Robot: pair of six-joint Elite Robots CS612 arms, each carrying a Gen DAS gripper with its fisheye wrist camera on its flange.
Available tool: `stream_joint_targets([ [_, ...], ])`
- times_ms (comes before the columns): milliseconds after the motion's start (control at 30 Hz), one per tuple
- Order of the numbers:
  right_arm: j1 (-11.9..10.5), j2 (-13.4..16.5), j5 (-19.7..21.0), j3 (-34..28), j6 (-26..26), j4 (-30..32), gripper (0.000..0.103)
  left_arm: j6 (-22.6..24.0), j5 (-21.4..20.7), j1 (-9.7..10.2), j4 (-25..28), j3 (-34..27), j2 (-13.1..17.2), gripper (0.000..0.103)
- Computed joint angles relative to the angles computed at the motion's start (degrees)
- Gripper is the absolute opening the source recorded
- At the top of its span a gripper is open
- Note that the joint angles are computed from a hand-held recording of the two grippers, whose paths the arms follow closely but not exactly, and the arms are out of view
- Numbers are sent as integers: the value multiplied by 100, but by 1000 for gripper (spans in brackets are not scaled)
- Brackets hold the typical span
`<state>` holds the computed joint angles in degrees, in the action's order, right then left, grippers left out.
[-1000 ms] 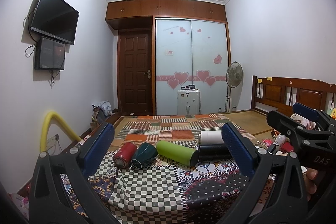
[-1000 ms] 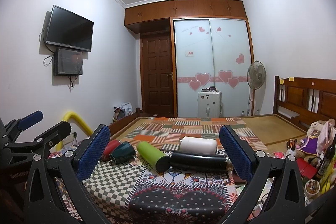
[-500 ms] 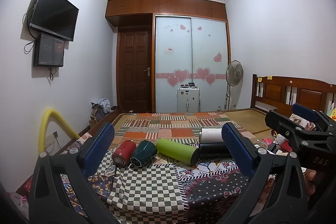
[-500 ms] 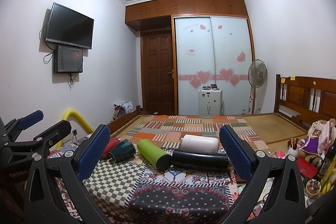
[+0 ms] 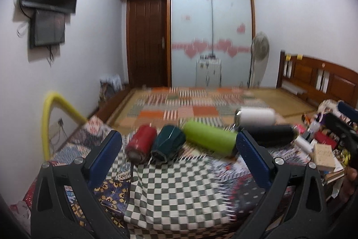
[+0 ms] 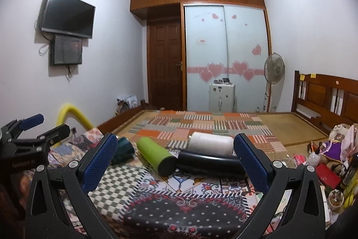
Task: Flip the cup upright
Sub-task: 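Move the left tool to the lying dark green cup and close on it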
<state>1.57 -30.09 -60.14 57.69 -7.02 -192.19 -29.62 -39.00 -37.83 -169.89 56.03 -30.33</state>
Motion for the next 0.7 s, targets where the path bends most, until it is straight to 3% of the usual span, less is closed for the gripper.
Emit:
stream_joint_targets([
  [100, 34, 140, -143, -251, -85, 295, 103, -423, -651, 283, 919, -283, 78, 87],
  [167, 48, 245, -203, -446, -127, 557, 103, -566, -1011, 445, 1404, -578, 207, 85],
  [300, 71, 419, -274, -771, -228, 994, 103, -530, -1636, 715, 2158, -1347, 607, 68],
  [533, 124, 652, -370, -1203, -525, 1526, 103, -529, -2521, 1032, 3606, -2915, 1390, 68],
  [700, 134, 805, -350, -1466, -576, 1727, 103, -506, -2893, 1120, 4117, -3615, 1739, 68],
])
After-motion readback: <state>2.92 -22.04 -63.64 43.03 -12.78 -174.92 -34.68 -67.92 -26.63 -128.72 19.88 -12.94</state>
